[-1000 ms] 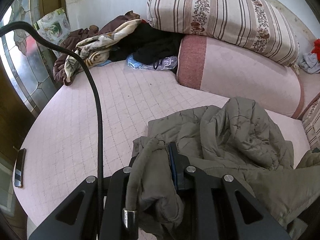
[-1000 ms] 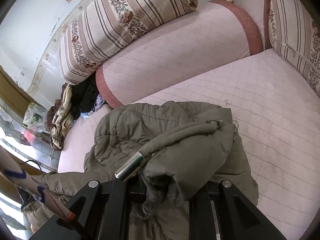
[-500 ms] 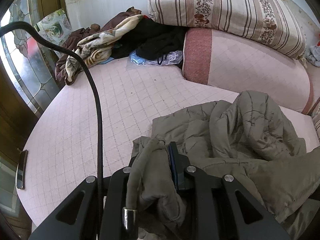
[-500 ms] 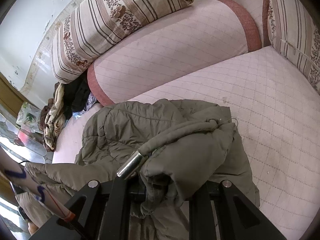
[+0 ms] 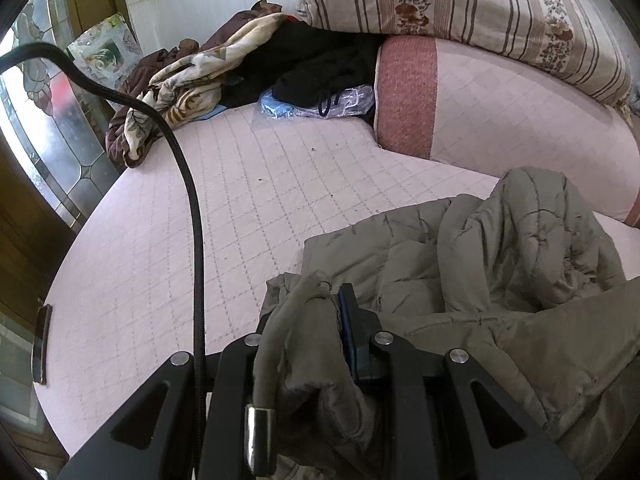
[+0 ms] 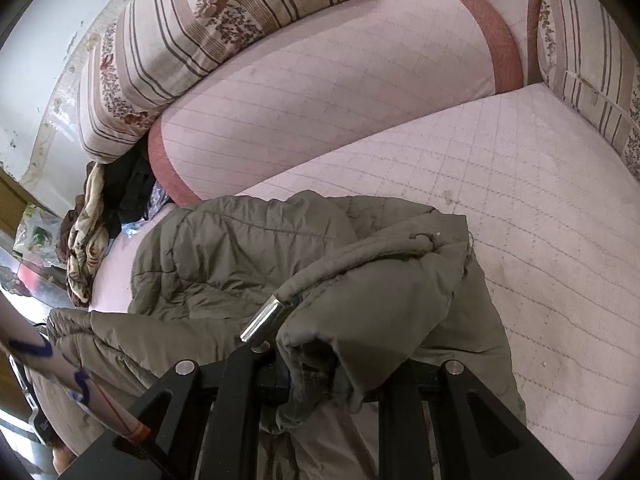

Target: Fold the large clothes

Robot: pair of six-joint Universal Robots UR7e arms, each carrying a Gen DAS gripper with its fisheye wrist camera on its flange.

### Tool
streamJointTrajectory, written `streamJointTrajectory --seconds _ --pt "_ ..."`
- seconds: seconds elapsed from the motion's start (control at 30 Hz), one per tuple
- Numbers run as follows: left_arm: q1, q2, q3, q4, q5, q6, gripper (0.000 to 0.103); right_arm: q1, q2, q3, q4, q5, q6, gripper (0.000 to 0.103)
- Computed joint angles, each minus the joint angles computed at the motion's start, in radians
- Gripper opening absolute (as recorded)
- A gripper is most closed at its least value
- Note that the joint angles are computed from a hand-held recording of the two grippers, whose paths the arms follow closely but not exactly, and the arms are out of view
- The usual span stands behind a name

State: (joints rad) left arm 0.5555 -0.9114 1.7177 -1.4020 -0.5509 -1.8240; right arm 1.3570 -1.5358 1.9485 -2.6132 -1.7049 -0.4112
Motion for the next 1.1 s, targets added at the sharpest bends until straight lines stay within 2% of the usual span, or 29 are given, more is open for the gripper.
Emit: streamJointTrajectory --seconds 0.67,0.8,0.9,1.0,1.1 --pt "0.111 0.086 -0.091 0.016 0.068 0.046 0.025 -0.010 0.130 -0.065 -0.063 -0.013 0.034 0.020" --pt "0.125 0.095 -0.099 0.015 0.076 0.042 0.029 -0.017 0.142 -0.066 -0.076 -0.005 0.032 0.020" --pt "0.129 0.110 -0.124 0.094 0.095 -0.009 0.037 -0.018 0.147 -0.067 -0.079 -0.003 0.033 0.020" --pt "0.130 0.142 -0.180 0.285 0.122 -0.127 0.048 -0.017 0.146 -0.066 -0.083 -0.005 0.037 0.020" --pt "0.130 0.133 -0.175 0.286 0.119 -0.128 0.049 -0.014 0.146 -0.060 -0.097 -0.013 0.041 0.020"
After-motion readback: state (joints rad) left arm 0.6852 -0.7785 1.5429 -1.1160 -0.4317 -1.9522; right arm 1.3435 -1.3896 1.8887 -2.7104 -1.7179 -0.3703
